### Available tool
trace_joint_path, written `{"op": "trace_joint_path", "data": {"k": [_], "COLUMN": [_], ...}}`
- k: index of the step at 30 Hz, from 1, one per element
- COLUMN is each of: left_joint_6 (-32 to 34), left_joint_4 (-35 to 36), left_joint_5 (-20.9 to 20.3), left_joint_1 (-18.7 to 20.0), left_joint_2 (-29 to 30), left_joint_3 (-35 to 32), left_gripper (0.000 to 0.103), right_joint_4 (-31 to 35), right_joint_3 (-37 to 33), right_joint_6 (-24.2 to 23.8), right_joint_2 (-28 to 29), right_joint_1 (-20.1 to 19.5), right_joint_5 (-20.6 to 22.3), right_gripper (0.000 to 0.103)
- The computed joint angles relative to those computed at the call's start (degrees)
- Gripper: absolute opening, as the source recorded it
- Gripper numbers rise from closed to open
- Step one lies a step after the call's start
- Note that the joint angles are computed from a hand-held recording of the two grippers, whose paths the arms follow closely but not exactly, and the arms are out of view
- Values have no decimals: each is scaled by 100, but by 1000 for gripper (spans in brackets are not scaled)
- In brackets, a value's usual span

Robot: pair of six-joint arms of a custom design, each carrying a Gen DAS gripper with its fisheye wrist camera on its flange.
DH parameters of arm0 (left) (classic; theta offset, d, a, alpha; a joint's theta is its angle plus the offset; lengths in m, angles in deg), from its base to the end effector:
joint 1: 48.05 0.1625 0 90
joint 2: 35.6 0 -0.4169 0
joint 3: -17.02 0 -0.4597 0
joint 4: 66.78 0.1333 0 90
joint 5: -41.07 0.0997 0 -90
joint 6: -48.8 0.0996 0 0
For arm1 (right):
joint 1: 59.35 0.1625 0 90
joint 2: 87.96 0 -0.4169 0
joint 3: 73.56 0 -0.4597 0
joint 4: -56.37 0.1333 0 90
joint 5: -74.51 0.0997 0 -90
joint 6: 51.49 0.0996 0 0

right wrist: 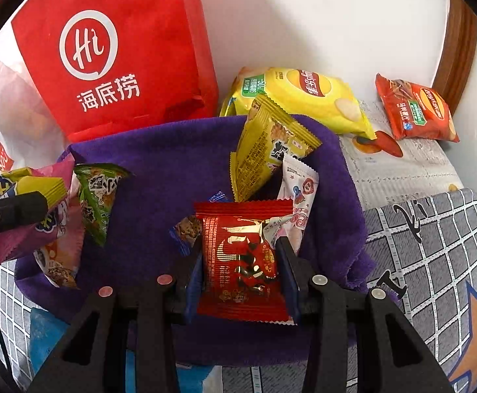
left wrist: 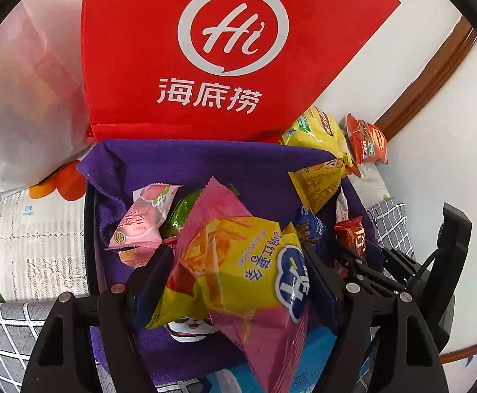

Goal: Organize snacks
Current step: 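Lower both packets onto the towel and open both tools, then withdraw both open tools from the towel back toward the remaining packets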

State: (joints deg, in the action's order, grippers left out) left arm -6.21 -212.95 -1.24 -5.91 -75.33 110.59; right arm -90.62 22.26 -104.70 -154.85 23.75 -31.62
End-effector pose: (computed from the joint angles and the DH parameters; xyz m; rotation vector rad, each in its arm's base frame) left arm -0.3759 -0.6192 -0.0051 -0.1787 2.4998 -0.8979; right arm 0.0209 -0.7066 0.2860 0.9491 -2.4563 0.3824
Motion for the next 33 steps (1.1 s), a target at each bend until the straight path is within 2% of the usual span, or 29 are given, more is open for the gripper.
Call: {"op": "trace_joint_path", "data": {"k": [5, 15, 17, 20, 22, 33], "left_joint_6": [73, 55, 147, 462, 603, 763], "left_joint_4": [11, 20, -176, -799, -909, -642], "left_joint_5": [-16, -118, -96, 70, 142, 257], "left_joint_1": [-2, 15, -9, -118, -181, -376], "left_joint_2": [34, -8, -22, -48, -56, -12], "left_joint_3": [-54, -49, 5, 169, 190, 58], "left_gripper": [77, 78, 80, 91, 93, 93], "right_joint_4": [-3, -73, -71, -86, -90, -118], "right_joint_3": [24, 54, 58, 71, 83, 226], "right_joint_6": [-7, 49, 110, 182, 212, 265], "right_joint_2": [-23, -120, -162, -221, -254, -535], "right_joint_1": [11, 30, 21, 4, -10, -72], "right_joint_5": [-13, 61, 106, 149, 163, 144], "right_gripper": [43, 53, 54, 55, 55, 55]}}
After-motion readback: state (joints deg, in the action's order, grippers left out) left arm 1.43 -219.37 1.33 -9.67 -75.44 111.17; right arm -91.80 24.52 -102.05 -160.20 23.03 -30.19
